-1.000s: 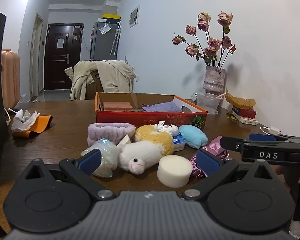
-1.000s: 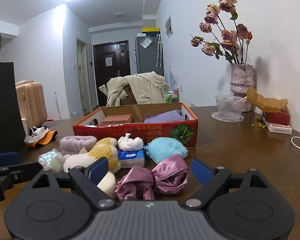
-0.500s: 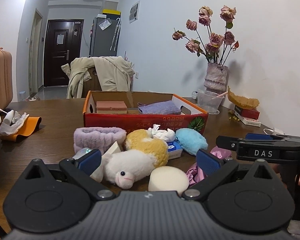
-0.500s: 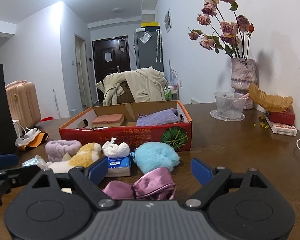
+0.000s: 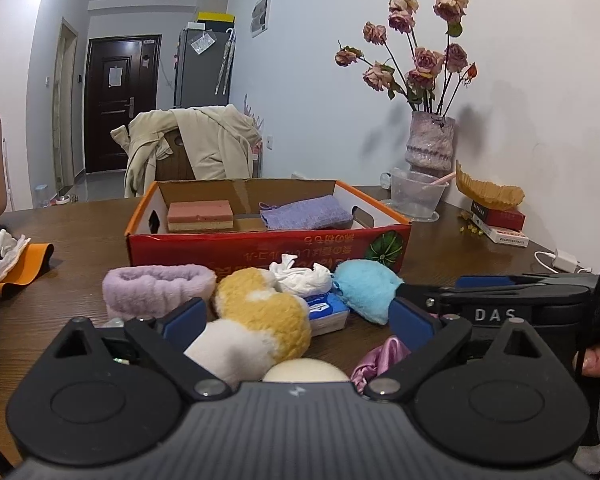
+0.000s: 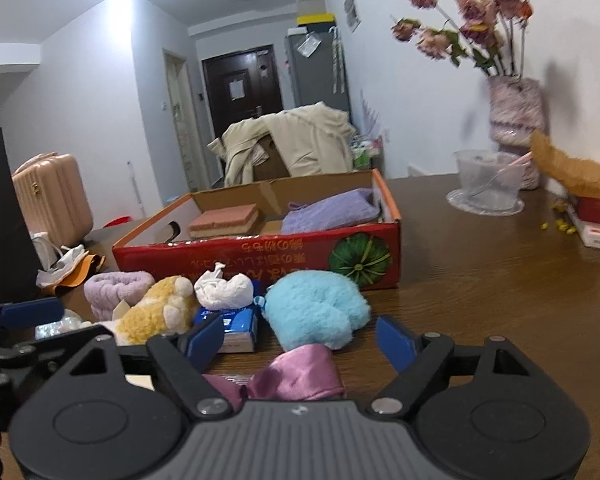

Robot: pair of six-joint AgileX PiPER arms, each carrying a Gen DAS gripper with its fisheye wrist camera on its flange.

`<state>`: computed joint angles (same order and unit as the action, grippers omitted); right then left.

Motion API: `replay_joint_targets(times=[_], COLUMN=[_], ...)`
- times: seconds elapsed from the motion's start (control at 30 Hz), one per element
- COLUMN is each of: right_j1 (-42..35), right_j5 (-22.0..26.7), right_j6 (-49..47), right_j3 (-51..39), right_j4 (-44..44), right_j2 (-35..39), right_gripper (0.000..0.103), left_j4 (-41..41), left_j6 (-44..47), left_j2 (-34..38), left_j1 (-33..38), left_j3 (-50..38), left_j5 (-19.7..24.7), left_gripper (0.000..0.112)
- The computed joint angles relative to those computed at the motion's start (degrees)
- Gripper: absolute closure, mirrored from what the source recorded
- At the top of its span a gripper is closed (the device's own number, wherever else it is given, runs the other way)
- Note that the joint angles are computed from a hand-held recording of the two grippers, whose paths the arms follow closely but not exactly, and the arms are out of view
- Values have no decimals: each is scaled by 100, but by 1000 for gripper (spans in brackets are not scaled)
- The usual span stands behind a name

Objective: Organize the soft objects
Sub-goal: 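Move both grippers toward the pink satin scrunchie, then close both grippers on the pink satin scrunchie and lift it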

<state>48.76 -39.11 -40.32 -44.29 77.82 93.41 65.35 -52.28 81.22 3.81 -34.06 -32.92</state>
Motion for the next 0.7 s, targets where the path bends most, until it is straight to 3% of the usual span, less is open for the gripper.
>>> replay_joint_targets(times=[0.17, 0.23, 0.3, 0.53, 0.7], right_j1=[-473, -652, -811, -921, -1194], right_j5=[751, 1053, 1385, 1193, 1105], right_j6=[234, 207, -146, 564, 970], right_j3=[-122, -181, -286, 203, 463], right_j4=[-448, -491, -194, -675, -1170], right_j2=[125, 186, 249, -58, -383], right_gripper=[38, 50, 73, 74, 73], left_j4=[-394, -439, -167, -12, 1827], left_j6=[176, 153, -199, -562, -2867], left_j2=[171, 247, 350, 478, 736], left_j1=[-328, -431, -484, -727, -734], left_j3=[-123, -186, -301, -539, -1312], left_j5=[294, 432, 545, 740, 490], left_gripper=[27, 36, 49, 51, 57])
